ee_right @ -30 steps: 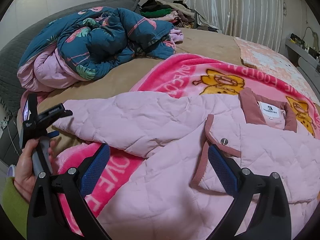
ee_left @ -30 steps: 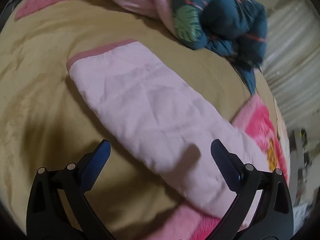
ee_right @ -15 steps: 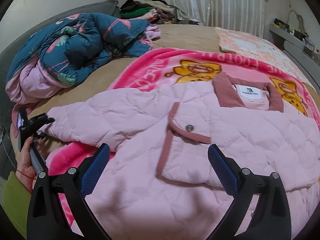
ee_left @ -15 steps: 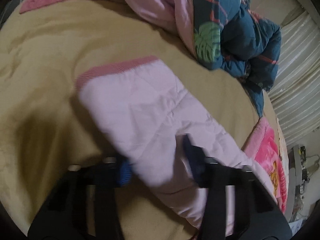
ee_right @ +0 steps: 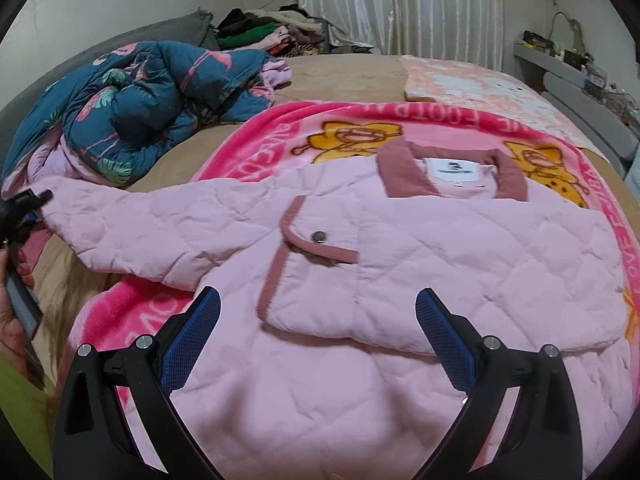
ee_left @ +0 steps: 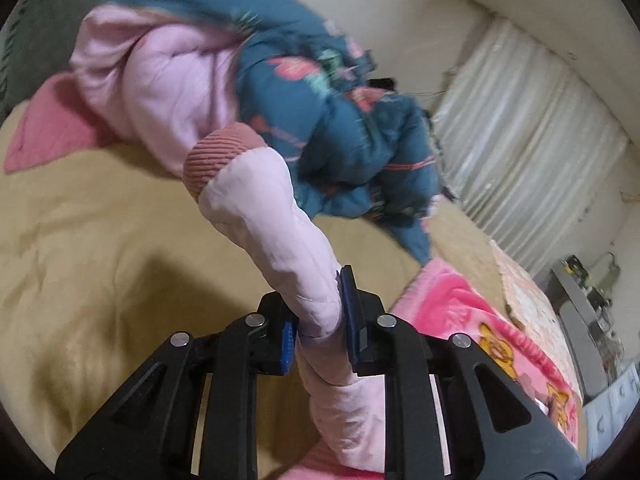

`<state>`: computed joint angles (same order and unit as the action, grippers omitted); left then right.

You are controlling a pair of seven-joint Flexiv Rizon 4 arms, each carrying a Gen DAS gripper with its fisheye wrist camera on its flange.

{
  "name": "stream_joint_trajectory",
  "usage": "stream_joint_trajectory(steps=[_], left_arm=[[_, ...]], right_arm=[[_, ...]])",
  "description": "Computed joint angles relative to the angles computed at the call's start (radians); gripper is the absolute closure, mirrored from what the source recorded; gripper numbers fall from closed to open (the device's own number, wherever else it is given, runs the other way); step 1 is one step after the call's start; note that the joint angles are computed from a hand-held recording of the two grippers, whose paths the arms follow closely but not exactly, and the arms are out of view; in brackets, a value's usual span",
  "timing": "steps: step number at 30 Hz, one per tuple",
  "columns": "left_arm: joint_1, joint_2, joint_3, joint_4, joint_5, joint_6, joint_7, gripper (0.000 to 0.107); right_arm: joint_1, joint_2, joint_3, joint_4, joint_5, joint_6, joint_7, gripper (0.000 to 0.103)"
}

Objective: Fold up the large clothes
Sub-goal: 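Grasp the sleeve cuff with the left tool and lift it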

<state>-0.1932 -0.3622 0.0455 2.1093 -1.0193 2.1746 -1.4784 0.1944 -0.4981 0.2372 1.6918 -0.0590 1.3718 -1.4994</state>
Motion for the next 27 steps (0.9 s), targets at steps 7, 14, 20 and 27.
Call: stream_joint_trajectory(steps=[7, 14, 20, 27], left_arm=[[-0.021, 0.025, -0.015, -0.014, 0.082, 0.033, 0.018, 0.096], [-0.096, 0.031, -0.049, -0.068, 0.057, 0.083, 0.106, 0.098], [-0.175, -0.004, -0.089, -0.186, -0.053, 0.092, 0.301, 0.101], [-0.25, -0.053, -0.147, -0.341, -0.188, 0.102, 0.543, 0.102]], right_arm=[[-0.03, 0.041, -0.021, 0.067, 0.011, 0.039, 0.021, 0.005], [-0.096, 0.092, -0.01, 0.12, 0.056, 0.044, 0.015, 0.005], [-0.099, 0.148, -0.077, 0.19, 0.014, 0.104, 0.028, 0.005], [-0.186, 0.186, -0.041, 0.23, 0.048, 0.143, -0.017, 0.005]])
